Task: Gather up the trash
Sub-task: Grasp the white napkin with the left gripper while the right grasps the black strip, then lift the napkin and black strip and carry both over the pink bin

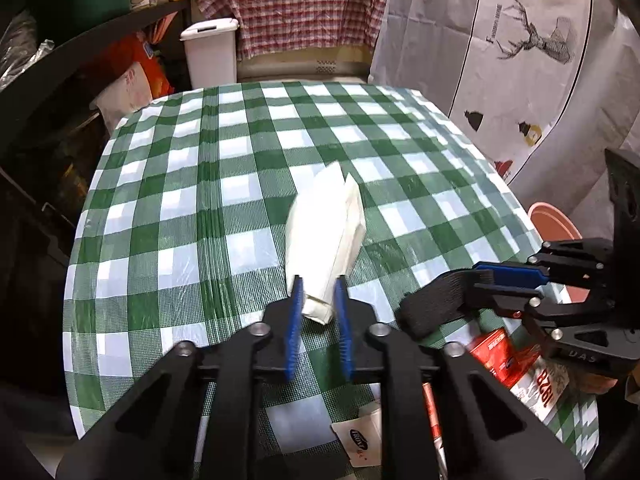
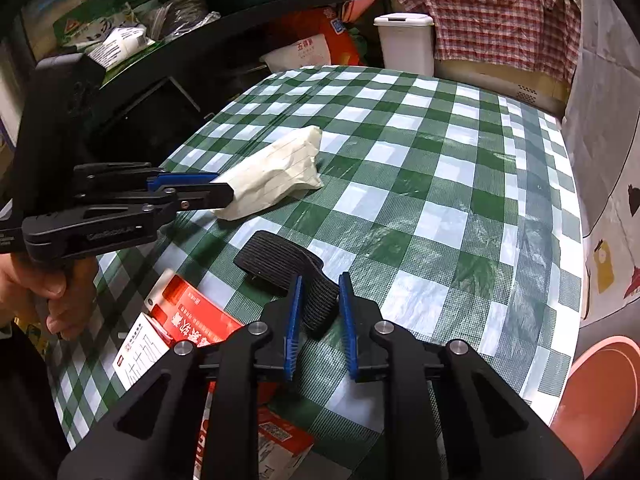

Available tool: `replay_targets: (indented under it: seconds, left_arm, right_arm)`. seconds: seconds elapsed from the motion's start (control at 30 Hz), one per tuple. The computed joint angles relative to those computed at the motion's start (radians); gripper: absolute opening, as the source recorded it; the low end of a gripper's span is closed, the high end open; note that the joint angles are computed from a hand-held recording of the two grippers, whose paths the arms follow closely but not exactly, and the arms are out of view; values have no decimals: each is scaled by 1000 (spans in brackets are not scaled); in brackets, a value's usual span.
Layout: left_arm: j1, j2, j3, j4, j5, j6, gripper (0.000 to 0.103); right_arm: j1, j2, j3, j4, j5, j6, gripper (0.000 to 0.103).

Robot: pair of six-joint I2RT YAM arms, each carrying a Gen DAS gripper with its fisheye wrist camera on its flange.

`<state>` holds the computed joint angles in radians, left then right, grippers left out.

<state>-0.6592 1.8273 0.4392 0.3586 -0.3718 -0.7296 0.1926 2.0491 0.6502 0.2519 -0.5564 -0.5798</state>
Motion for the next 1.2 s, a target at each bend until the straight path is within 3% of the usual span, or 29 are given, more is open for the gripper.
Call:
replay_targets:
  seconds: [0.1,0.33,0.67,1.03,1.2]
  left_arm:
    - [3,-24,-7,-8,-6,-4,2]
    - [-28,-104,-15,-54,-40,-18,1]
    - [-118,-221,5,-203,-151,-118,1]
    - [-270,-365,43,-407,-290,-239,1]
    - [-352,-403,84,-523,-353,-327,1]
  right_arm:
    - [-8,-13,-9,8,-3,11,11]
    - [-57,-81,-52,29,-28,31,10]
    - [-163,-230,-142,32,-60,59,9]
    - [-315,-542,-225,-98,-134,104,9]
    - [-425,-691,-273,-199,-182,42,9]
